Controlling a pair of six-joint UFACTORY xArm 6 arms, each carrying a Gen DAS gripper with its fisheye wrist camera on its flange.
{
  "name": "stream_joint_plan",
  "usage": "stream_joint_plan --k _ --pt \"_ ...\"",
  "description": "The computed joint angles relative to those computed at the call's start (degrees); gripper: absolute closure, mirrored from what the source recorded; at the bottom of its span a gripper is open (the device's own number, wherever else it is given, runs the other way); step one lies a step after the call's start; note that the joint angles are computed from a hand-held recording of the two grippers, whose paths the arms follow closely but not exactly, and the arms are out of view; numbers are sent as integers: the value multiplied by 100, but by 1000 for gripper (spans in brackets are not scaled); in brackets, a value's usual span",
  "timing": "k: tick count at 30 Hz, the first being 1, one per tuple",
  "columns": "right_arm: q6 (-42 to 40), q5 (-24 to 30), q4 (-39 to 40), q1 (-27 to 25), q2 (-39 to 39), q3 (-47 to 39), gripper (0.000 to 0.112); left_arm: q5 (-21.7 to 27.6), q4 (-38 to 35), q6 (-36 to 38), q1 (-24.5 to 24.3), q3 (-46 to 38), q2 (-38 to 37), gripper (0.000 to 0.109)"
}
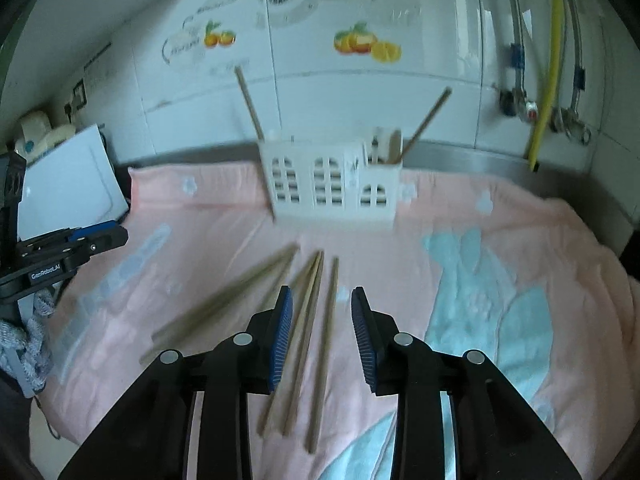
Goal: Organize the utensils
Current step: 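Open the left tool while the right tool opens, leaving chopsticks in the holder, then lower the left tool to the remaining chopsticks while the right tool follows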
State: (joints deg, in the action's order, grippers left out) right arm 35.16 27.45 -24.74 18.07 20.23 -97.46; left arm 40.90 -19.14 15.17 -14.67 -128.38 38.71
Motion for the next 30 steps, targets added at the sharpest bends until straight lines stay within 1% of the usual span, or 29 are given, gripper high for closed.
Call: stream_joint_plan --k 3,6,8,11,15,18,19,20,23,26,29,30 --pt "319 -41 -264 66 -107 319 80 -119 -83 96 15 675 -282 76" --pt "501 -61 -395 100 -161 534 79 -108 -180 185 26 1042 -400 76" --pt "477 -89 -247 106 -196 695 79 -58 -151 217 25 1126 -390 76" --pt "503 -127 -76 102 -227 901 79 104 -153 298 7 987 -259 76" --pt "510 -98 71 90 -226 1036 79 488 -90 387 3 471 143 76" --pt "566 -23 -11 86 -206 1051 79 743 -75 422 13 70 425 76" --pt "550 -15 8 86 -198 1049 79 832 -66 436 12 -89 533 79" --pt "497 -15 75 81 -182 1042 79 936 -56 446 10 -267 651 83" --pt "421 17 167 79 -135 1015 79 1241 54 416 3 -870 1034 90" --pt "324 28 296 58 -75 981 79 1476 128 419 2 -1347 1329 95" --pt "249 32 424 46 -34 957 80 1671 170 442 -11 -1773 1582 96" --pt "232 42 451 43 -19 945 80 1801 201 415 -11 -2067 1754 96"
